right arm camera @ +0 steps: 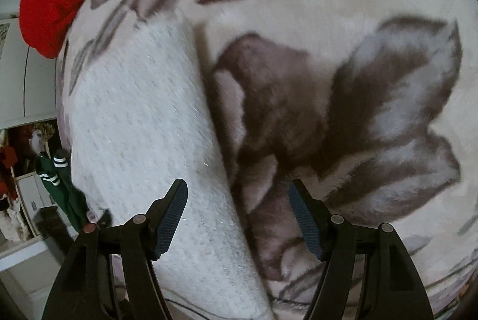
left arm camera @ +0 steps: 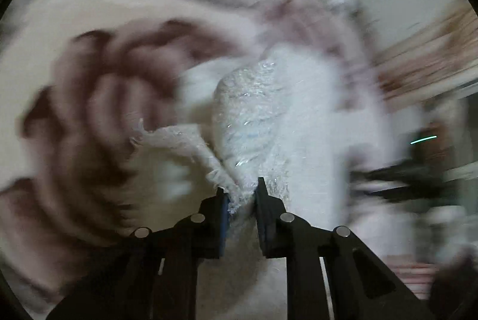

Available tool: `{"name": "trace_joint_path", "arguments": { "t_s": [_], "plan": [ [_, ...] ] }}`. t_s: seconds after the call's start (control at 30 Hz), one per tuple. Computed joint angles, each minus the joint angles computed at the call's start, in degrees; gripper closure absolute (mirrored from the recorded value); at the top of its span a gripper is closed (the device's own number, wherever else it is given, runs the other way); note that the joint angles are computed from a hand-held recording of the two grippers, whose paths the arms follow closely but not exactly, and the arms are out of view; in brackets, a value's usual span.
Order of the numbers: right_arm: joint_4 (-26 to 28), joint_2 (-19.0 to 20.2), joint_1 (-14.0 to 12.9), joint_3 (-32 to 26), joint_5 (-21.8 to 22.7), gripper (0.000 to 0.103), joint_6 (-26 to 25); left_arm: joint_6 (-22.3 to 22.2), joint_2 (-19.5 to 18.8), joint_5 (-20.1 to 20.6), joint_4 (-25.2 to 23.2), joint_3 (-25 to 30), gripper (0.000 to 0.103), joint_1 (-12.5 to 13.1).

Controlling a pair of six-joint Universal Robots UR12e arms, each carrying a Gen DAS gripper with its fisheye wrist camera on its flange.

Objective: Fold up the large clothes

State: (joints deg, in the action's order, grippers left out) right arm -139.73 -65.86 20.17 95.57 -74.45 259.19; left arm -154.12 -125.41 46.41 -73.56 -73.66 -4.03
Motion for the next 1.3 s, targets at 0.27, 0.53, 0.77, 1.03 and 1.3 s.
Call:
{"name": "trace_joint_path", "arguments": {
  "t_s": [0.27,0.53,0.77,1.03,1.3],
  "plan": [
    [-9.69,0.79,-0.28,5.6,3.19,0.031,6.1,-9.4,-2.83,-1.41,-3.52,1.01,0.089,3.05],
    [-10.49,1.1,0.13,4.26,4.77,0.031,1.42,-4.61,-2.16,4.11,-8.23,3.48,0.028,3.46],
    [-7.13,1.22,0.49,2.35,3.78,0.031,-1.67,-5.2,-2.97,2.75,-5.75,1.76,0.029,0.96],
    [-10.25,2.3,1.09,3.09,5.38,0.031,2.0,14.41,-3.3,-22.41,-30.8,4.38,0.086,2.39],
    [-11.74,1.42,0.62,4.74,5.66,0.031,3.56,-4.12,-7.55,-14.75,-27.45,6.22,0.075,4.9]
  ]
}}
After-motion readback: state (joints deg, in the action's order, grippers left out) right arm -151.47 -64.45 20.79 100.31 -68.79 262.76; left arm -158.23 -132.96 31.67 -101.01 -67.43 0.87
